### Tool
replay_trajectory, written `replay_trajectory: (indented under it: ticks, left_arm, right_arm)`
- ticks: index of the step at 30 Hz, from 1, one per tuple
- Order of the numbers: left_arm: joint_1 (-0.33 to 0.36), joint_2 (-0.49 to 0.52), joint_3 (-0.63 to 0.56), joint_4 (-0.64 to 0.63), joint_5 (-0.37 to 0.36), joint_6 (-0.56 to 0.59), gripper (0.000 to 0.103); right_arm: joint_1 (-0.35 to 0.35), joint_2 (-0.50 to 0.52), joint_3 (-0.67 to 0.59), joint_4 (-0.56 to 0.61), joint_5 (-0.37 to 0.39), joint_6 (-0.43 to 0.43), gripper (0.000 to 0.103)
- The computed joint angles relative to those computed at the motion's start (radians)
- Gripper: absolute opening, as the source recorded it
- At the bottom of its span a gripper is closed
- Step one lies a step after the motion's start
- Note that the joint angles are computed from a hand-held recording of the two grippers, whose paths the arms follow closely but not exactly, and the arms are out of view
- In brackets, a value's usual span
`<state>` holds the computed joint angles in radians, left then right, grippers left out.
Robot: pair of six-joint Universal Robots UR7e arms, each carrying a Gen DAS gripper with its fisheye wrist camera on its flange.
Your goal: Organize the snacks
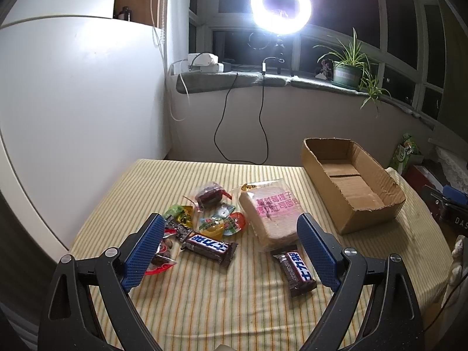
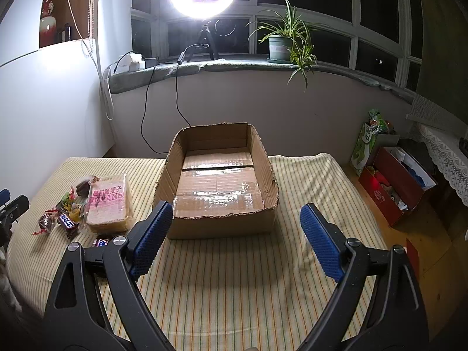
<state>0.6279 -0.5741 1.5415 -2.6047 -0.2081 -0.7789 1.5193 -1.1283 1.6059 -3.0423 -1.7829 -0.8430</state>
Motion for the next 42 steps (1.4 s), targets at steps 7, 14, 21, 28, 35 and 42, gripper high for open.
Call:
replay_trajectory:
  ticks: [7,14,21,28,35,42]
  left_arm:
    - [0.001,-0.001,0.003,-0.011,0.000,0.008,0.092]
    - [0.002,0.000,0.003,-0.024,-0.002,0.020,0.092]
    - [0.002,0.000,0.003,-0.034,-0.001,0.028,0.092]
    - [0.002,0.002,0.003,-0.043,-0.002,0.037,0.092]
    - [0.003,0.001,0.004,-0.043,-0.003,0.037,0.092]
    - [0.003,0.001,0.005,-0.047,-0.004,0.040,0.092]
  right_arm:
    - [0.000,-0.001,0.003,0.000,0.003,-0.003,0.091]
    - [0.000,-0.002,0.005,-0.001,0.004,-0.005,0.091]
    - [0.001,-0.003,0.011,-0.003,0.003,-0.008,0.091]
    - [0.002,-0.002,0.009,-0.003,0.002,-0.007,0.091]
    - [0.004,-0.001,0.010,-0.006,0.001,-0.008,0.091]
    - [0.008,0.000,0.009,-0.001,-0.002,-0.012,0.091]
